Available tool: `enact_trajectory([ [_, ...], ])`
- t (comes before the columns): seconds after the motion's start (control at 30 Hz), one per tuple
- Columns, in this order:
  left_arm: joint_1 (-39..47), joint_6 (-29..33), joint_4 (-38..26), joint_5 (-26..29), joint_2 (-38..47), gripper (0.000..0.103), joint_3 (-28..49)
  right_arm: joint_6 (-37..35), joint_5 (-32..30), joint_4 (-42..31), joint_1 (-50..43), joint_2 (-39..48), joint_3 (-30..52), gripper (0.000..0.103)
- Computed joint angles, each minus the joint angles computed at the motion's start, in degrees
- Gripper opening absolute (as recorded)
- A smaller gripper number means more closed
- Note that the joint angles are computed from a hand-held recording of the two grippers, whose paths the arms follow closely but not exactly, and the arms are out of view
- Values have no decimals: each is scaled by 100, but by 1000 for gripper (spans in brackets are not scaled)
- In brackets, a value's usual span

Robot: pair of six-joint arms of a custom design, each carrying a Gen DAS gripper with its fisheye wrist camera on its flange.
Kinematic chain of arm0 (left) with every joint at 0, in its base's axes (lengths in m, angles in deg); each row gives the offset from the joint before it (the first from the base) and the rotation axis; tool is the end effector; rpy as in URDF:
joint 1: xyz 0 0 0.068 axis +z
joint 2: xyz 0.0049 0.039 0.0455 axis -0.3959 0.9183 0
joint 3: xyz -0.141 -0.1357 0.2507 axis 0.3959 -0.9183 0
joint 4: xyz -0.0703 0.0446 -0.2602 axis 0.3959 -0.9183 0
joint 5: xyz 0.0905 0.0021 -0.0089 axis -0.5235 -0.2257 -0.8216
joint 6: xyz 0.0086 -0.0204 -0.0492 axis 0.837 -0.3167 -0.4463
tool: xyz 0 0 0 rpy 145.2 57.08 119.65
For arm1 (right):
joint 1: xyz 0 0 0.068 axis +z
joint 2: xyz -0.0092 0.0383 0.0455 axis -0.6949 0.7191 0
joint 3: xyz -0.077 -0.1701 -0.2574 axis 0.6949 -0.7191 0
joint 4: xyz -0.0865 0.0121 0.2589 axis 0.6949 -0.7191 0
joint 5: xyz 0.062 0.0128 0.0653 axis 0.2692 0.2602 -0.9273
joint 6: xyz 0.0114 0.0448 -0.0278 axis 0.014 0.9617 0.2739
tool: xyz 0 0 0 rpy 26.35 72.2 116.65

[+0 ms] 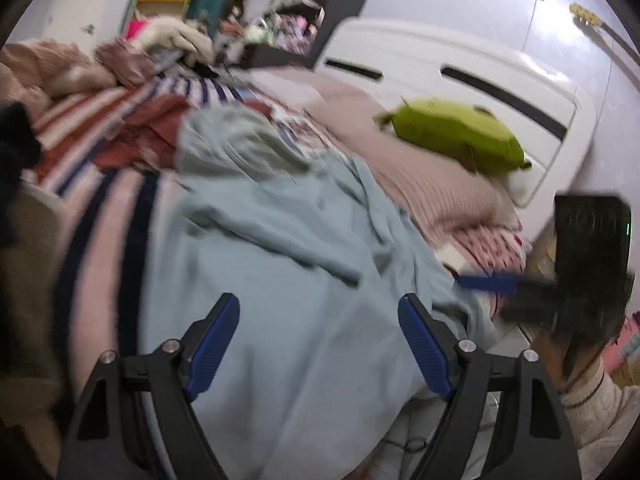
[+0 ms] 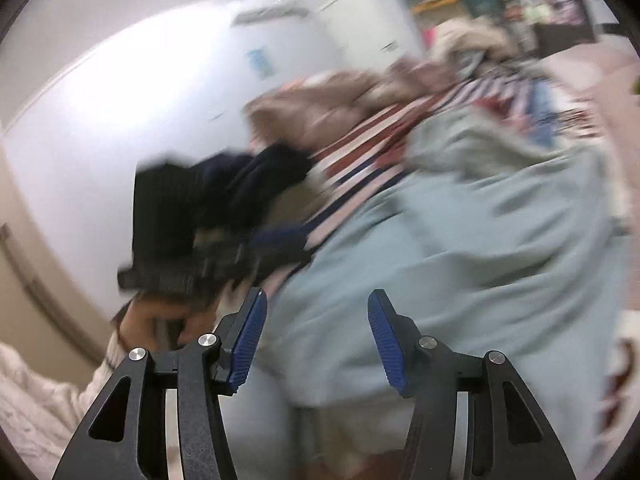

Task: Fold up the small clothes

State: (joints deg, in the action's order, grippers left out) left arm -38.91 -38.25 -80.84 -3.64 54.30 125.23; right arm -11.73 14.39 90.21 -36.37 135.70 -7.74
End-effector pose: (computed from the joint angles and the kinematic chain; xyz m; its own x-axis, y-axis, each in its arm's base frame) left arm 0.3997 -0.1327 0.2066 -0.6167 0.2519 -0.7458 0.6727 0.6607 -0.3331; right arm 0.2474 0.0505 0.1884 -0.6098 0.0989 -0.7864 -0.4066 0.8127 0.4175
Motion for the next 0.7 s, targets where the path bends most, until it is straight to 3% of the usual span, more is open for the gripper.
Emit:
enact_trajectory([
  [0.13,-418,139,-411,-65,528,44,450,83,-309,-40,-984,-226,-265,50],
  [0.17,-489,175,-473,-94,596,25,511,111,-354,49,-1098,-183,-308,50],
  [0.23,-626,205,-587,-248,665,1,595,156,-477,202,-1433,-169,-478,51],
  [0.43,-340,-199,-116,-349,203,1,328,234,-861,137,-2128,-329,-675,50],
  [0.7,56,84,-546,-655,358,3,385,-21,-998,-42,-2530,-209,-726,50],
])
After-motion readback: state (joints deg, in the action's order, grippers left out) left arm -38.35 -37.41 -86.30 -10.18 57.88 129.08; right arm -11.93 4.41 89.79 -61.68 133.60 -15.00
